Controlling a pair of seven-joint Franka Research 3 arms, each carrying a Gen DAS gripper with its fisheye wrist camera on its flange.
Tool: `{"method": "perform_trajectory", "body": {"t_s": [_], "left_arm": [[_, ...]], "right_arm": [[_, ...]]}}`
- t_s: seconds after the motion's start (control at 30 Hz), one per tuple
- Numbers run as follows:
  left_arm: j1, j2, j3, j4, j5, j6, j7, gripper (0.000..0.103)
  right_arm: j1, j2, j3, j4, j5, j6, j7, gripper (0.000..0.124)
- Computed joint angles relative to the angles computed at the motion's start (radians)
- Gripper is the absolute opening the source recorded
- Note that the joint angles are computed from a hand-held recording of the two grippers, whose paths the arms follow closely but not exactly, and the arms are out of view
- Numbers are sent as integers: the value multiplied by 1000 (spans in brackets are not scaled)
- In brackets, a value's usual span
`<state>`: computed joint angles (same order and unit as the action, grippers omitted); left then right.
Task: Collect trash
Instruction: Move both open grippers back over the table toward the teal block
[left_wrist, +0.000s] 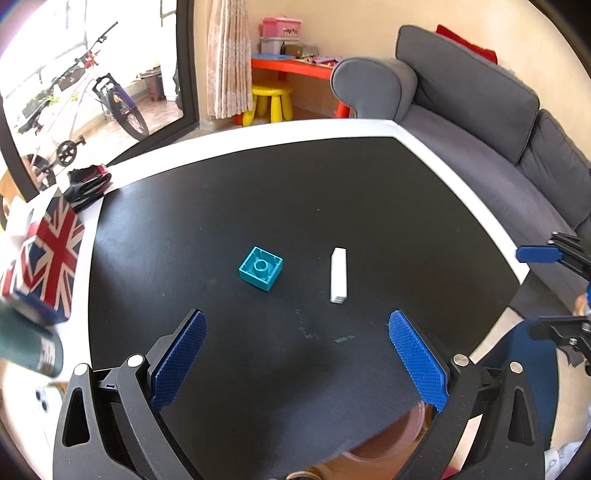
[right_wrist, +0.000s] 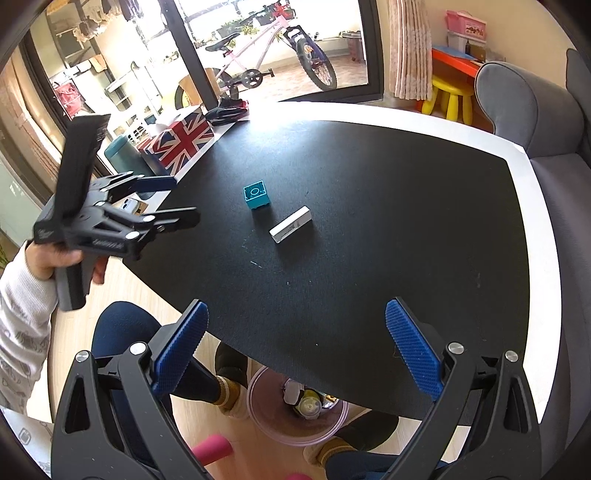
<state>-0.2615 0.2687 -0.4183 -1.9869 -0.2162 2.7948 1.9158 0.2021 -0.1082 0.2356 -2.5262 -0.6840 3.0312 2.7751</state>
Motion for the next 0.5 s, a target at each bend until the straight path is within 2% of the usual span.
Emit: {"method": "perform_trajectory", "body": {"t_s": [0.1, 0.5], "left_arm": [[-12, 54, 17, 60, 43, -30, -12, 95], [-26, 239, 24, 278, 162, -160, 12, 95]], "right_arm": [[3, 5, -5, -2, 12, 4, -9, 95], [34, 43, -50, 7, 82, 6, -67, 95]]}}
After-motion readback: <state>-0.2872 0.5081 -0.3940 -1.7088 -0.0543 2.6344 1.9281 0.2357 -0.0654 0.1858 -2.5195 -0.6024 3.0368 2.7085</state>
